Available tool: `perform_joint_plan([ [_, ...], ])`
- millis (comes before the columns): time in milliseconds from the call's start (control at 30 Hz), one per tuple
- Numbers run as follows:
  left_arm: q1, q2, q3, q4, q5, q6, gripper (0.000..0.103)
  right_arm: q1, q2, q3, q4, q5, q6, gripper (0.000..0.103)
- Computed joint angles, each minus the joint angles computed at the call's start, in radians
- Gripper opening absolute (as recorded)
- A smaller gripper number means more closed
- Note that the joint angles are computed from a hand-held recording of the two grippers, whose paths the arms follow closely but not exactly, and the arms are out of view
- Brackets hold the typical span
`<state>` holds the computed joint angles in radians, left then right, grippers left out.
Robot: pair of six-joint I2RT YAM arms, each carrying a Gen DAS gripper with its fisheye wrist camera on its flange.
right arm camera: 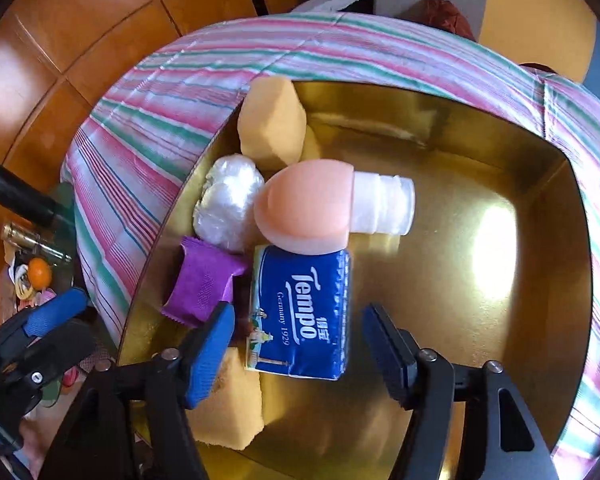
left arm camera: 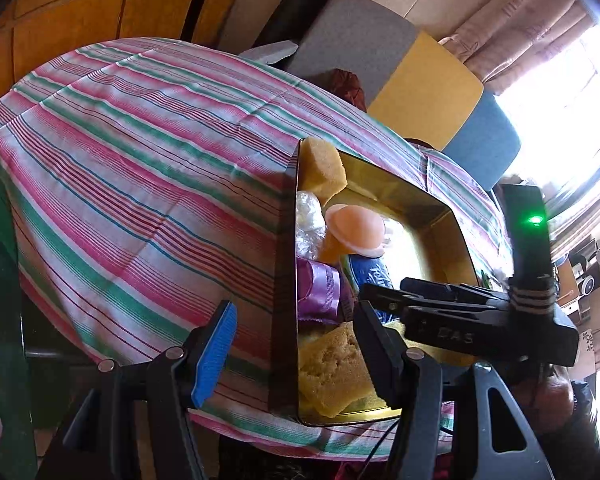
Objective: Organize objects
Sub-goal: 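Carry the Tempo tissue pack over the gold tray and release it with the right tool, then move both tools back toward the white knotted cloth and purple packet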
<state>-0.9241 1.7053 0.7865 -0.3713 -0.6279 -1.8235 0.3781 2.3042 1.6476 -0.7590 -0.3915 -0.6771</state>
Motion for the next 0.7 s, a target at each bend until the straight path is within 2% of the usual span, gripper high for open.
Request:
perform_joint_plan([
  [100,-0.006,0.012,0.029,-0.049,-0.011,-0.010,0.061,-0.034,-0.025,-0.007,-0.014,-0.044,-0.011,0.071],
  [233,-0.021,0.046,0.118,-0.172,-0.044,-0.011,0.061,-0.111,-0.085,-0.048,-0.009,-0.117,-0.074,0.076],
  [367,-0.035,0.116,0.256,-0.341,-0.074,-0.010,0.061,-0.208,-0.147,-0.092,0.021,-0.176,-0.146,0.083],
  [433,-0.036,0.137,0.300,-0.379,-0.083,-0.013,0.061,-0.254,-0.166,-0.106,0.043,-0.192,-0.177,0.083],
  [533,-0.034,0.188,0.382,-0.457,-0.084,-0.021,0.061,-0.312,-0.165,-0.095,0.062,-0.209,-0.189,0.085],
  [700,-0.027,0.266,0.511,-0.517,-0.084,0.036,0.061,-0.406,-0.117,-0.012,0.056,-0.235,-0.185,0.085],
])
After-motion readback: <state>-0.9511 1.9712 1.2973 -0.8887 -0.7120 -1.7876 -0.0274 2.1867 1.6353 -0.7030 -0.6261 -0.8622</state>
